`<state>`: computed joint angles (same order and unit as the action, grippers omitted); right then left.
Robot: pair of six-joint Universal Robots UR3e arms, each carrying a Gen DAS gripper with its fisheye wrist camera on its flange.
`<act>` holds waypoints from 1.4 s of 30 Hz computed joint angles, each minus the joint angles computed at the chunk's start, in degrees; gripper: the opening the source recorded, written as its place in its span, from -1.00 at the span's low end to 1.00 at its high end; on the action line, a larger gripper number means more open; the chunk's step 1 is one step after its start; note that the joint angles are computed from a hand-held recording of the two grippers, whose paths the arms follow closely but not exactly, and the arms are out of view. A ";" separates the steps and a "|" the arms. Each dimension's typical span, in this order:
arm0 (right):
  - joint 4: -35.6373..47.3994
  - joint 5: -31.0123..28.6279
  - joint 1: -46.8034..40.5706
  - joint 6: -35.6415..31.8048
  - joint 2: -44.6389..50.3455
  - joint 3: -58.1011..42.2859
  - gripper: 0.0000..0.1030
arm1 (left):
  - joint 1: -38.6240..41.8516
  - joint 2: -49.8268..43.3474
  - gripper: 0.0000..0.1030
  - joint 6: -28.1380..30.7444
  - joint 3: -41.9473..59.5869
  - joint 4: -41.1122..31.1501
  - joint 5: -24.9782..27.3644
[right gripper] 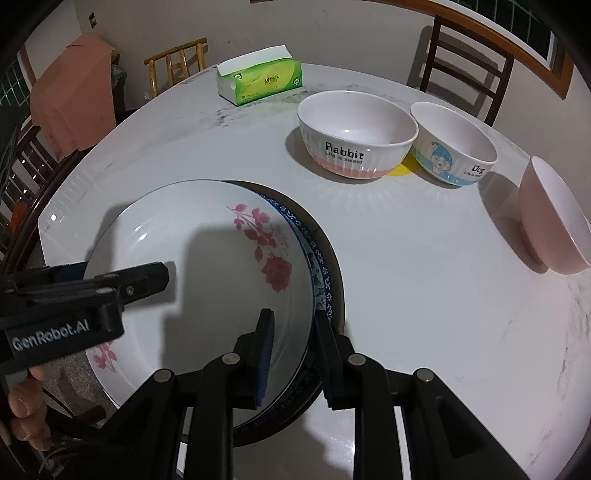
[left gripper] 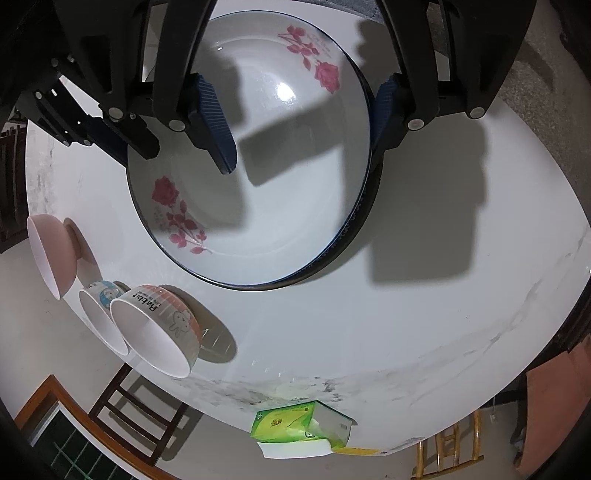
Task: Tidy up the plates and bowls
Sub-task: 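Lower the white pink-flower plate onto the stack and open both tools, then move both tools to the rim of the large pink bowl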
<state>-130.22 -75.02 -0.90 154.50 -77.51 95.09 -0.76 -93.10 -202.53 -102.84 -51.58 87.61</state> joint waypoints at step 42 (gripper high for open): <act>0.26 7.84 -9.21 -4.57 -6.88 7.04 -0.35 | -14.00 -6.70 0.33 -2.08 8.39 0.24 21.50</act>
